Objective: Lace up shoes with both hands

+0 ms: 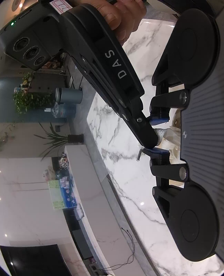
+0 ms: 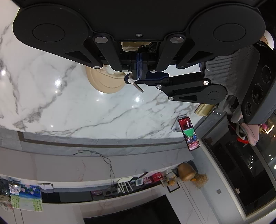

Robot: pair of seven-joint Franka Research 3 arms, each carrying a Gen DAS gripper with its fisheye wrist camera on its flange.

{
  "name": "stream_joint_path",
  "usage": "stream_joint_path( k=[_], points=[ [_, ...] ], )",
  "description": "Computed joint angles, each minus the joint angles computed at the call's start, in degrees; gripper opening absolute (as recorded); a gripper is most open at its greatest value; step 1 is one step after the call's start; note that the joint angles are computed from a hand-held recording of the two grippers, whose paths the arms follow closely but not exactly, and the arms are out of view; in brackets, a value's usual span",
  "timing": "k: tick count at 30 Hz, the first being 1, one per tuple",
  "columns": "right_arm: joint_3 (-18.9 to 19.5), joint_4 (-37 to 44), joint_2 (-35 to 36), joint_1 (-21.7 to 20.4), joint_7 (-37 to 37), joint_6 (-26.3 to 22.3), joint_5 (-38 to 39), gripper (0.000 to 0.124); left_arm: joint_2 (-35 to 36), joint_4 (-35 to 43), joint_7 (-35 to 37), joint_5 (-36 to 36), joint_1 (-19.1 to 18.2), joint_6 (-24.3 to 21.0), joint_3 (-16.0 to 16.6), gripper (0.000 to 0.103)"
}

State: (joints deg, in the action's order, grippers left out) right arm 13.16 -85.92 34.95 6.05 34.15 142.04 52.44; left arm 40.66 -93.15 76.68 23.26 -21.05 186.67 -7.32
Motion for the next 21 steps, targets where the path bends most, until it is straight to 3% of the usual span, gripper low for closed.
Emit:
stream_joint_path(
  k=[3,6,8,14,16,17,21],
  points=[
    [-0.15,-0.18,-0.12,0.07,0.39,-0.22,-0.42,0.001,-0.06,0.11,0.17,0.19,-0.71,-1.02,0.74,0.018],
    [0.24,-0.35,-0.39,-0.67,0.12,-0.85,0.66,0.003,-0.06,-0.23,0.72,0.35,0.74,-1.08,-0.85,0.005],
    [0.47,-0.38,-0.59,-1.32,-0.08,-1.63,1.78,0.003,-0.11,-0.26,0.22,0.11,-0.47,-0.46,0.75,0.003],
    [-0.44,-1.1,-1.31,-1.36,-0.09,-0.37,2.64,0.004,-0.93,-1.17,0.25,0.35,-0.65,-0.51,1.53,0.002],
    [-1.05,-1.55,-1.66,-1.01,-0.11,0.33,1.54,0.004,-1.32,-1.55,1.27,1.03,0.91,-1.31,-0.05,0.002],
    [-1.51,-1.92,-1.9,-0.59,-0.28,0.57,0.18,0.005,-1.51,-1.86,3.25,1.05,3.1,-2.46,-2.55,0.002],
    [-2.88,-3.58,-2.45,1.31,-0.8,0.47,-6.13,0.006,-3.3,-4.05,4.68,1.7,4.47,-4.54,-3.65,0.002]
  ],
)
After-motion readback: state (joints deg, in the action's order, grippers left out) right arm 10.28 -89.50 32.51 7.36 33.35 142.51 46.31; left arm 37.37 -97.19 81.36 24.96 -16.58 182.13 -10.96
